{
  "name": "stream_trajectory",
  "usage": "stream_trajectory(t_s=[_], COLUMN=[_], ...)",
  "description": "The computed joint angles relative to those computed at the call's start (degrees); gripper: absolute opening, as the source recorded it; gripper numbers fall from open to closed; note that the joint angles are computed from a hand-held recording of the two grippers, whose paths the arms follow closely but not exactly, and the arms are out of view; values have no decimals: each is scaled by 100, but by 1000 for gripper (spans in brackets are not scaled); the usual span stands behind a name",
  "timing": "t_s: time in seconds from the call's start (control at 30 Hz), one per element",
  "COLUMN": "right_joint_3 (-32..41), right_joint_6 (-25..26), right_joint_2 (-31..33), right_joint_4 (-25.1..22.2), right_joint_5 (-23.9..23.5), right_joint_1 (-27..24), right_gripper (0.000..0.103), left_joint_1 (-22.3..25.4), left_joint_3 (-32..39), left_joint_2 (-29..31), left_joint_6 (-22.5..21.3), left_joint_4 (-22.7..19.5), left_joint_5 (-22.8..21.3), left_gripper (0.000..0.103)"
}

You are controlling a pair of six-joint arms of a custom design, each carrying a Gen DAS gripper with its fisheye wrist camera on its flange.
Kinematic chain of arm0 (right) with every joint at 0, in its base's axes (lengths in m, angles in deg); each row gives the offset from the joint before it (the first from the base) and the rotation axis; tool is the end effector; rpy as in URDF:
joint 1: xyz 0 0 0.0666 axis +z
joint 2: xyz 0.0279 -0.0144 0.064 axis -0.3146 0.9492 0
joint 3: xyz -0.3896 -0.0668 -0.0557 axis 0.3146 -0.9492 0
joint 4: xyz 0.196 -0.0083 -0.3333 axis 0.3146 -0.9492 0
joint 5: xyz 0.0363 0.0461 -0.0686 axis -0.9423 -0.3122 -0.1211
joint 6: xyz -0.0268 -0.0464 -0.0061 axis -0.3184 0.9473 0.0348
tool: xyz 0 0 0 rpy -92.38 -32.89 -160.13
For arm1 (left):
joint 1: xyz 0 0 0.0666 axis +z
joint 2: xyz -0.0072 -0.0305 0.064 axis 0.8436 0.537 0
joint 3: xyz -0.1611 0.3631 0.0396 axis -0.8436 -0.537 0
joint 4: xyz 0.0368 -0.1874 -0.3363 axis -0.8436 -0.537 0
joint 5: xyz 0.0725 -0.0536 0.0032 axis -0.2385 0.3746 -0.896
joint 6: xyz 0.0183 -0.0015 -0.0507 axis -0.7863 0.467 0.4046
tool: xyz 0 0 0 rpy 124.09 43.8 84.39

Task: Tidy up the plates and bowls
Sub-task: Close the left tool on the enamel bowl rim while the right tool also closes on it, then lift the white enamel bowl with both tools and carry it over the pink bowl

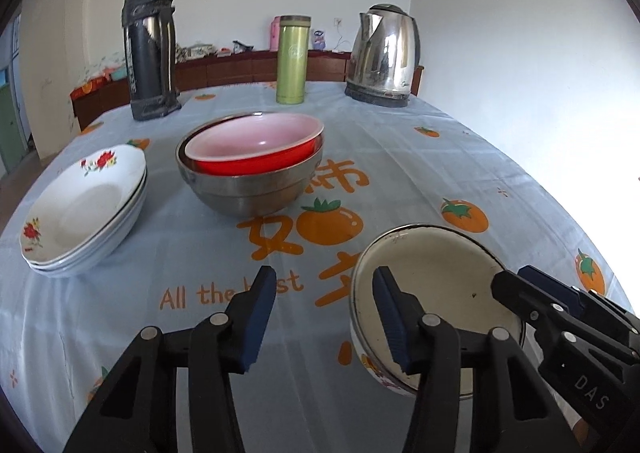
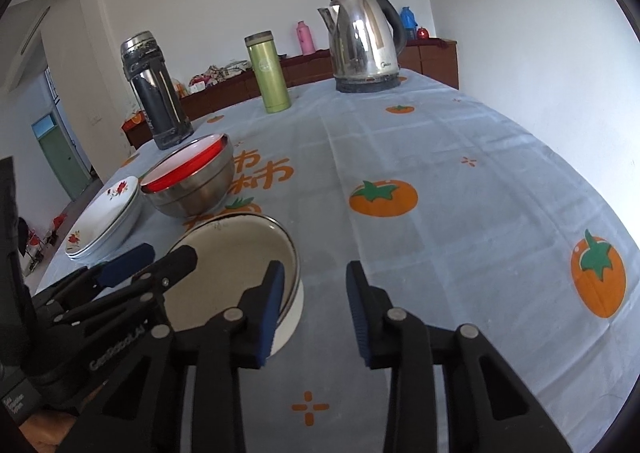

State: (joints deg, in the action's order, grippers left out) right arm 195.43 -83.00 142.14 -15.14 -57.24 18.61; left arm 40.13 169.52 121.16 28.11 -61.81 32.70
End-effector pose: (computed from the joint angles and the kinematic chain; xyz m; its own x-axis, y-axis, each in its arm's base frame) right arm 0.6084 0.4341 0.2883 -0.5669 0.3088 -0.7637 0.2199 0.9502 0.2210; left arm 0.6779 -0.2184 0.2856 -0.6028 0.2096 -0.7698 0.4142 0.9069 -0.0774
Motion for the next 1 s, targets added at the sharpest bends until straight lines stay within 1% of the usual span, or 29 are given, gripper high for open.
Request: stream_trajectory(t_s=[0.03,0.2,0.33,0.4,0.47,0.53,0.63,0.73,0.9,1.0], right_joint_3=[-10,-62,71,62,129,115,-64,-138,-352,-427], right_joint_6=[-7,-82,-47,71,151,140,2,-39,-40,-108], right_joint_2=[-3,-29,62,66,103,98,18,-22,-141,-178], right_joint_4=[18,92,36,159,119,122,325,403,671,778], right_joint_5=[-20,-204,-406,-477,-417,-372,-462,-391,-301,-373], right_joint_1=[-4,-25,-38,-27,1,11,-23,-18,-4,-18], right_gripper=[33,33,32,23,19,18,16,16,16,16], left_joint_1=[5,-42,-41,-33,-45,-57,-25,-25,-54,-55], left_joint_3=[11,39,142,193,190,182,175,132,-118,-144], left_joint_2=[5,15,72,101,97,91,91,62,-104,-120], left_joint_6=[7,-216,-298,-317,-373,-392,-276,-193,-233,-271], left_joint_4=[-22,-120,-283,-349,-360,-361,-363,-364,-83,-44], left_joint_5=[21,104,247,338,378,366,554,627,609,572], left_gripper=[52,36,24,20,15,15,15,15,15,15])
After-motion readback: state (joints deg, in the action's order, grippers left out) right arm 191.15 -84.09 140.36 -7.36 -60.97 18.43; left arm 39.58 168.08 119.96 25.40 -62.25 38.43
